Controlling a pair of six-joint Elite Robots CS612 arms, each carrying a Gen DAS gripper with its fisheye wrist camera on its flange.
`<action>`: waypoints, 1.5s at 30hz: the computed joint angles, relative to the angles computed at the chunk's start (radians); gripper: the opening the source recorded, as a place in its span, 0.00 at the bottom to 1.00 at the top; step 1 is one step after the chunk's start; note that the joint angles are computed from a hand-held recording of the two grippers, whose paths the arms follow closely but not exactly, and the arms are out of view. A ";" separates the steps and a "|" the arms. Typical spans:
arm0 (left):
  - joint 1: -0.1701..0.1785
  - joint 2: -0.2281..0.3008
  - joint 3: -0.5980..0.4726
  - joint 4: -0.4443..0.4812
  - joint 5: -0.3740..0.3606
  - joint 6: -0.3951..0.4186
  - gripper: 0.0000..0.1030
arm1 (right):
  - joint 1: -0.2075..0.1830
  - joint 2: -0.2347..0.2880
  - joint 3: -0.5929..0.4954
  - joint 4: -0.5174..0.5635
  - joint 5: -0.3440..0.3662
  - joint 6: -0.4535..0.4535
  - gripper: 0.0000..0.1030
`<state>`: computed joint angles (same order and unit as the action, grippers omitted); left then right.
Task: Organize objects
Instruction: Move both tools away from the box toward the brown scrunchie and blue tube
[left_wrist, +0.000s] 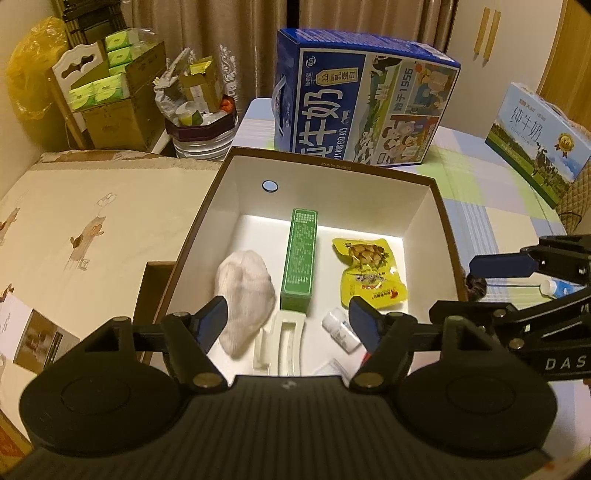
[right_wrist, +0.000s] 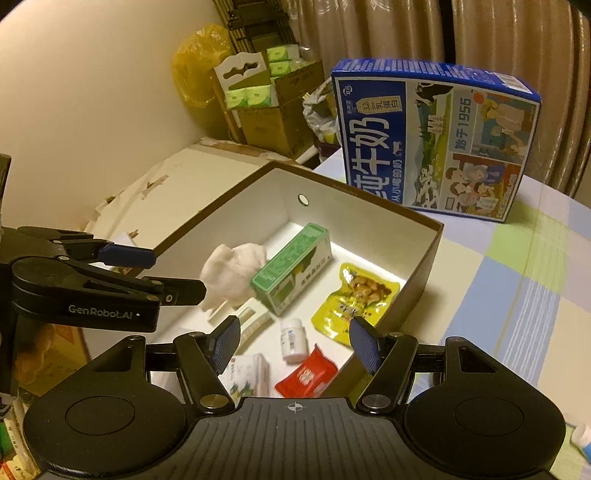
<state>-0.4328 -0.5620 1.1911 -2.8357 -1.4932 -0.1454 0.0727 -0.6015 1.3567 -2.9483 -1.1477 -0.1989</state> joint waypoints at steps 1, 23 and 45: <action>-0.001 -0.008 0.014 -0.008 0.002 -0.004 0.68 | -0.001 -0.006 0.011 -0.007 0.002 0.002 0.61; -0.059 -0.154 0.286 -0.120 0.048 -0.068 0.76 | -0.040 -0.123 0.243 -0.130 0.070 0.014 0.61; -0.157 -0.188 0.360 -0.135 0.053 -0.110 0.79 | -0.152 -0.202 0.417 -0.174 0.108 0.051 0.64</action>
<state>-0.5900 -0.7496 1.5511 -2.9709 -1.4407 -0.2559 -0.0796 -0.8035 1.7736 -3.1222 -1.0395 -0.1476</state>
